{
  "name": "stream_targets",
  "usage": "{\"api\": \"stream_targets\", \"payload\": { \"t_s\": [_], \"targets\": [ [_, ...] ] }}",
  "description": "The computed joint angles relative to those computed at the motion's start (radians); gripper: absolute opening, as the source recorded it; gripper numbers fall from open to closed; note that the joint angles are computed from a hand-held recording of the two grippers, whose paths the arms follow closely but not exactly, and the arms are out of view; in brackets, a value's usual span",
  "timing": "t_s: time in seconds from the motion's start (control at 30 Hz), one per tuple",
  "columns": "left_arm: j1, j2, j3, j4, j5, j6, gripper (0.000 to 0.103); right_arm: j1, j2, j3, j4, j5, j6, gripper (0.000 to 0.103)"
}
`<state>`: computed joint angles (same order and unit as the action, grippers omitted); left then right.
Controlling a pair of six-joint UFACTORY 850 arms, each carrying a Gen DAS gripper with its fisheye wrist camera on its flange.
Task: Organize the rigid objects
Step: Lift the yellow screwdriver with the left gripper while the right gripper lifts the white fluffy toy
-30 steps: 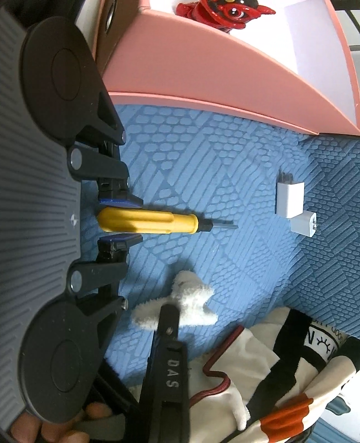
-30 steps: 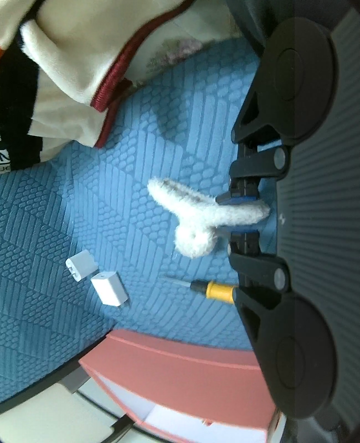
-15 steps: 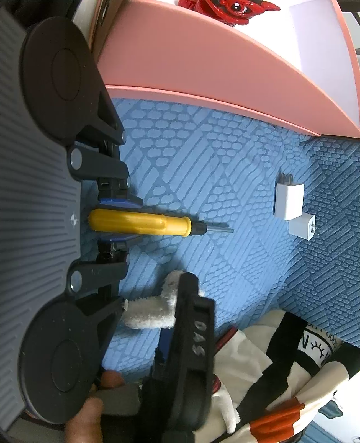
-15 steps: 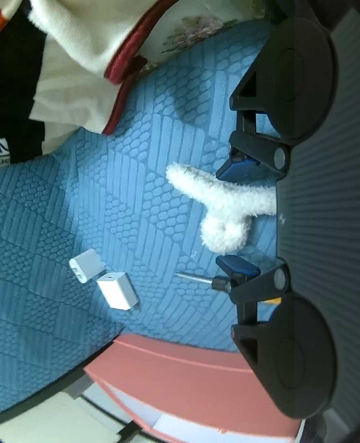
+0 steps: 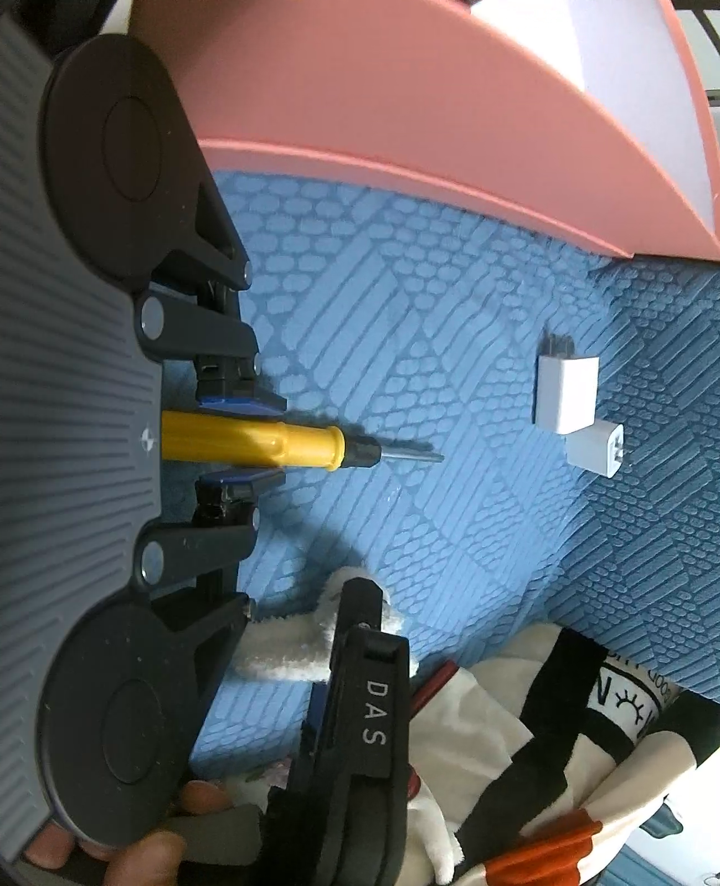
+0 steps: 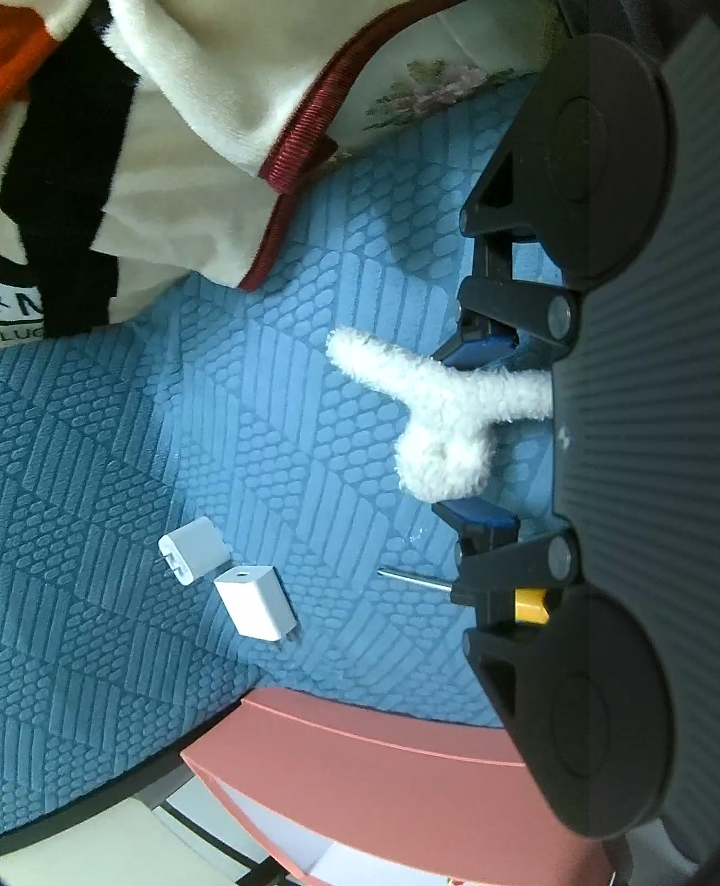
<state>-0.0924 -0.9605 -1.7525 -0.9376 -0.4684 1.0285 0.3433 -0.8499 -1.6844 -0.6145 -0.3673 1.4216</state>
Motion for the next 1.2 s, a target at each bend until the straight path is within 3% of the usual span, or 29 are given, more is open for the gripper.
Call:
{"api": "stream_targets", "payload": {
  "t_s": [0.17,0.33,0.67,0.93,1.2],
  "targets": [
    [-0.016,0.01,0.028,-0.092,0.053,0.123,0.023,-0.006,-0.003,0.006,0.064,0.03,-0.038,0.052],
    [-0.018,0.007,0.023,-0.084,0.065,0.1,0.022,-0.02,0.001,0.02,0.146,0.075,-0.074,0.052],
    [0.008,0.025,0.022,-0.085,0.028,0.047,0.022,-0.014,0.026,0.041,0.085,0.097,-0.058,0.051],
    [0.025,0.065,0.047,-0.1,0.007,0.063,0.022,0.006,0.08,0.09,-0.057,0.092,0.048,0.051],
    [0.041,0.148,0.133,-0.078,0.027,-0.006,0.022,0.022,0.129,0.12,-0.014,0.103,-0.057,0.051]
  ]
}}
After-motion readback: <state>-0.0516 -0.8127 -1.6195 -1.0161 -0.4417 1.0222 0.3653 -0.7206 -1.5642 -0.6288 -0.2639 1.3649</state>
